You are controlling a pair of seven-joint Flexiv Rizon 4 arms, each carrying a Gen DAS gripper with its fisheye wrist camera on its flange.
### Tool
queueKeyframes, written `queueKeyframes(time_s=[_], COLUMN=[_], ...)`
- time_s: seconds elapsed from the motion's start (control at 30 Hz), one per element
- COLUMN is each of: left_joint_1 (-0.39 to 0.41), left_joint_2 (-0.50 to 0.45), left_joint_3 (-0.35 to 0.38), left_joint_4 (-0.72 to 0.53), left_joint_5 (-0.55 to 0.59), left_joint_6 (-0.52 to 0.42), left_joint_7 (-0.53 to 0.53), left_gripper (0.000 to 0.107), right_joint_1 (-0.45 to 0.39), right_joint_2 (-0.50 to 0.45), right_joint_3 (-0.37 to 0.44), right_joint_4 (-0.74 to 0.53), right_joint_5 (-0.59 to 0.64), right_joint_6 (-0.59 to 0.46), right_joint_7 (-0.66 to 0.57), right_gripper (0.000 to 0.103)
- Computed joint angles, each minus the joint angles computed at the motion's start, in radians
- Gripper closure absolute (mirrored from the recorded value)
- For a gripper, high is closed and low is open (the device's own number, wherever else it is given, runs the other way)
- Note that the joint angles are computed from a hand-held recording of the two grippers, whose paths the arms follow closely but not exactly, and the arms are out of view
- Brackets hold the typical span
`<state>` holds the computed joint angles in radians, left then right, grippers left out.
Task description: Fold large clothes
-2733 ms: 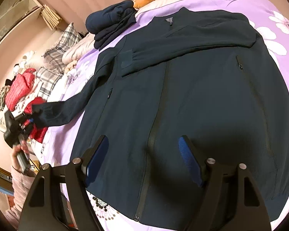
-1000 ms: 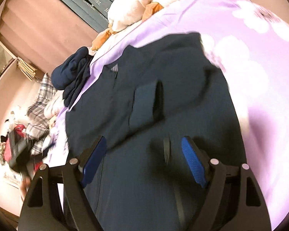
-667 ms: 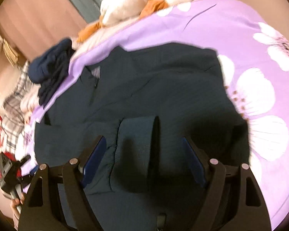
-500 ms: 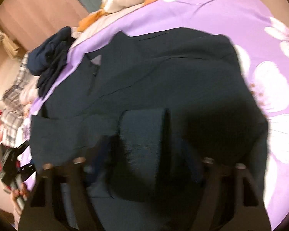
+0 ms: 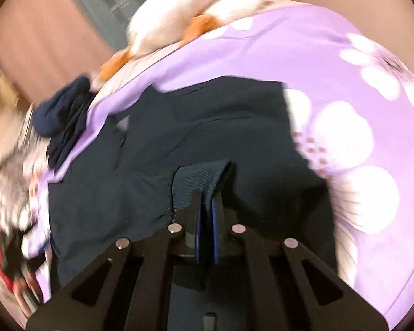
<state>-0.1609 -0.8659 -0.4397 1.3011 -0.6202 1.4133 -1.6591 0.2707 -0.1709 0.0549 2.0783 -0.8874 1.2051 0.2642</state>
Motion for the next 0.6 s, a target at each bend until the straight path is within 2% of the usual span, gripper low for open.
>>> queueKeyframes(time_s=[0.03, 0.07, 0.13, 0.17, 0.23, 0.27, 0.3, 0.37, 0.4, 0.47, 0.53, 0.57, 0.6], left_joint_1=[0.005, 0.008, 0.005, 0.002, 0.002, 0.001, -0.003, -0.008, -0.016, -0.036, -0.068, -0.087, -0.107], left_joint_2=[0.006, 0.013, 0.016, 0.018, 0.019, 0.017, 0.014, 0.007, -0.003, -0.019, -0.057, -0.075, -0.095], left_joint_3=[0.0, 0.007, 0.023, 0.031, 0.028, 0.024, 0.025, 0.015, 0.013, 0.025, 0.054, 0.082, 0.119], left_joint_4=[0.004, 0.005, -0.012, -0.017, -0.031, -0.042, -0.056, -0.079, -0.104, -0.142, -0.222, -0.259, -0.299], left_joint_5=[0.003, 0.008, 0.014, 0.015, 0.014, 0.013, 0.012, 0.002, 0.002, 0.004, 0.028, 0.045, 0.064], left_joint_6=[-0.012, -0.031, -0.069, -0.085, -0.121, -0.141, -0.164, -0.2, -0.225, -0.255, -0.331, -0.368, -0.41], left_joint_7=[0.005, 0.011, 0.016, 0.017, 0.041, 0.058, 0.072, 0.111, 0.135, 0.166, 0.19, 0.185, 0.157], left_gripper=[0.044, 0.044, 0.044, 0.044, 0.044, 0.044, 0.044, 0.044, 0.044, 0.044, 0.044, 0.044, 0.044], right_joint_1=[0.003, 0.005, -0.002, 0.013, 0.028, 0.03, 0.028, 0.013, 0.002, -0.002, 0.005, 0.006, 0.009], right_joint_2=[0.003, 0.002, -0.019, -0.028, -0.006, 0.009, 0.026, 0.032, 0.03, 0.001, -0.034, -0.058, -0.075], right_joint_3=[0.001, 0.018, 0.076, 0.074, 0.047, 0.034, 0.024, 0.012, 0.013, 0.023, 0.044, 0.058, 0.068], right_joint_4=[0.001, -0.005, -0.036, -0.052, -0.027, -0.012, 0.002, 0.019, 0.026, 0.003, -0.045, -0.077, -0.102], right_joint_5=[0.004, 0.043, 0.213, 0.246, 0.206, 0.183, 0.158, 0.112, 0.111, 0.143, 0.229, 0.29, 0.339], right_joint_6=[-0.018, -0.052, -0.092, -0.111, -0.096, -0.093, -0.097, -0.051, -0.012, 0.011, -0.041, -0.065, -0.088], right_joint_7=[0.01, -0.04, -0.254, -0.294, -0.255, -0.213, -0.161, -0.098, -0.096, -0.144, -0.243, -0.309, -0.363], right_gripper=[0.095, 0.093, 0.088, 0.084, 0.083, 0.077, 0.07, 0.046, 0.044, 0.044, 0.047, 0.067, 0.078])
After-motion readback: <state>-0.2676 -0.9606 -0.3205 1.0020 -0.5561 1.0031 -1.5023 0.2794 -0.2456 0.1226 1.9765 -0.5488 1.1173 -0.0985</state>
